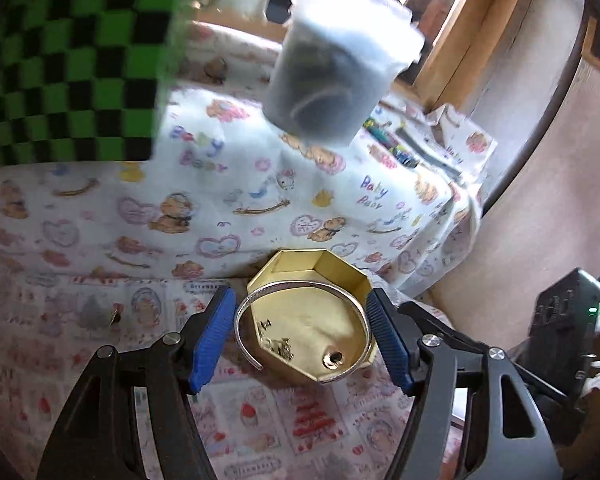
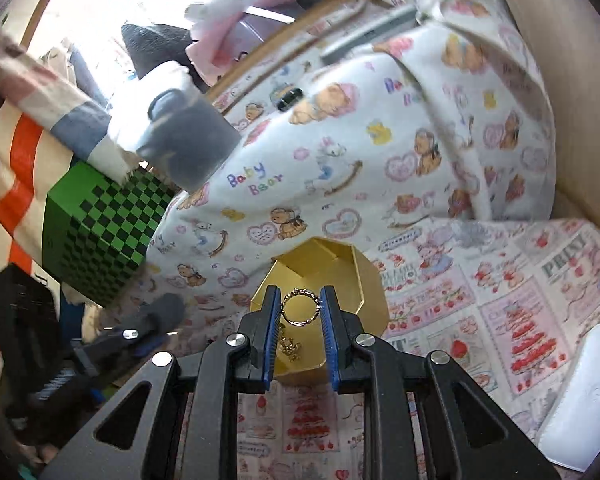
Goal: Organize jewelry
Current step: 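Carry both pieces over the yellow box and open the left tool to drop the bangle, then open the right tool to drop the silver ring into the yellow box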
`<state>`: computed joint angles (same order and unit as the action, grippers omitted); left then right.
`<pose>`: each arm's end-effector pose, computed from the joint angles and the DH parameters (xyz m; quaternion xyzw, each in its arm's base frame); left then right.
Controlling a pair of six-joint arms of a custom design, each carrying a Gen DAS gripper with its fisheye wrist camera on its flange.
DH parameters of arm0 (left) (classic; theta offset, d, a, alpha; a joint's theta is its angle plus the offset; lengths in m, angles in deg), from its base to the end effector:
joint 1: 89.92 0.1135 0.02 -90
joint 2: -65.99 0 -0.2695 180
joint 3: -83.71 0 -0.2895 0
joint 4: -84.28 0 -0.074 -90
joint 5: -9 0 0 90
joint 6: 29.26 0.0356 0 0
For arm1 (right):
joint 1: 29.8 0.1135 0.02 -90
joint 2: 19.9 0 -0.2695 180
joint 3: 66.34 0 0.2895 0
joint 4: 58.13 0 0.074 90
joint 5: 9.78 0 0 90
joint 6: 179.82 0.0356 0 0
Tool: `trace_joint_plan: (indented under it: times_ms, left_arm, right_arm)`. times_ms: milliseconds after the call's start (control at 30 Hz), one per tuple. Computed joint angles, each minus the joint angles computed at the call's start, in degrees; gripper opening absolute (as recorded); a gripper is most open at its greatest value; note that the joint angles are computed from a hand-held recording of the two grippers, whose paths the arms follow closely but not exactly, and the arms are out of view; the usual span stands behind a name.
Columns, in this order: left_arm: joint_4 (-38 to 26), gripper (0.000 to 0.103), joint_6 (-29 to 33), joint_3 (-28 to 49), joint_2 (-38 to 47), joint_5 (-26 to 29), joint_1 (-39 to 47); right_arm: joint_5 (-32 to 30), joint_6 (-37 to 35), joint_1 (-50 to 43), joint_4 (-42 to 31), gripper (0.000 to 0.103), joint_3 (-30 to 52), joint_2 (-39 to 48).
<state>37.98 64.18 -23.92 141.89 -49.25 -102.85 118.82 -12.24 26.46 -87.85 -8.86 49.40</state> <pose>0.2985 -0.0877 0.2774 0.2216 0.8808 -0.2833 0.3079 0.1764 0.2241 0.2388 0.2925 0.8207 0.2382 0.4291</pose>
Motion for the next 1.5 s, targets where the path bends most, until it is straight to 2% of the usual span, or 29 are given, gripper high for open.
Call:
trace_joint_plan:
  times_ms: [67, 233, 333, 467, 733, 767, 833, 1033, 1133, 1267, 1500]
  left_arm:
    - [1.1, 0.066, -1.8, 0.5, 2.0, -0.7, -1.0]
    - [0.9, 0.066, -3.4, 2.8, 7.8, 2.2, -2.2]
    - [1.3, 0.065, -4.1, 2.7, 9.3, 5.7, -1.5]
    - [0.3, 0.066, -3.7, 2.7, 9.7, 6.7, -0.6]
    - [-2.3, 0.068, 1.2, 0.8, 3.2, 4.4, 3.3]
    - [-3.0, 0.07, 2.1, 0.9, 2.5, 4.9, 4.4]
    - [-3.7, 0.073, 3.8, 0.9, 1.5, 5.7, 6.4]
    - [-1.5, 0.075, 10.1, -2.6, -5.6, 0.7, 12.1]
    - [1.9, 0.081, 10.5, -5.8, -11.0, -3.8, 14.1]
    - [3.8, 0.086, 11.7, -7.6, -15.1, -2.0, 18.5]
    - [6.3, 0.092, 12.9, -10.3, -19.9, 2.4, 24.1]
  right_arm:
    - [-0.8, -0.6, -0.3, -0.3, 0.021, 0.2, 0.4]
    - [-2.2, 0.4, -0.9, -1.1, 0.021, 0.6, 1.2]
    - [-2.4, 1.5, -1.3, -2.3, 0.021, 0.7, 1.5]
    - [-3.2, 1.7, -1.7, -2.5, 0.022, 0.2, 1.1]
    - [-4.2, 0.4, -2.0, -2.5, 0.023, 1.5, 2.9]
    - [-4.0, 0.5, -1.9, -2.9, 0.027, 1.9, 3.2]
    - [-2.9, 0.6, -1.4, -3.5, 0.045, 2.6, 3.6]
    - [0.3, -0.5, 0.6, -7.0, 0.045, 5.6, 5.0]
    - [2.6, -1.8, 2.1, -9.6, 0.045, 8.7, 7.1]
    - [5.9, -3.3, 4.2, -13.6, 0.046, 13.2, 10.3]
    - [11.0, -5.6, 7.2, -15.5, 0.053, 17.0, 12.9]
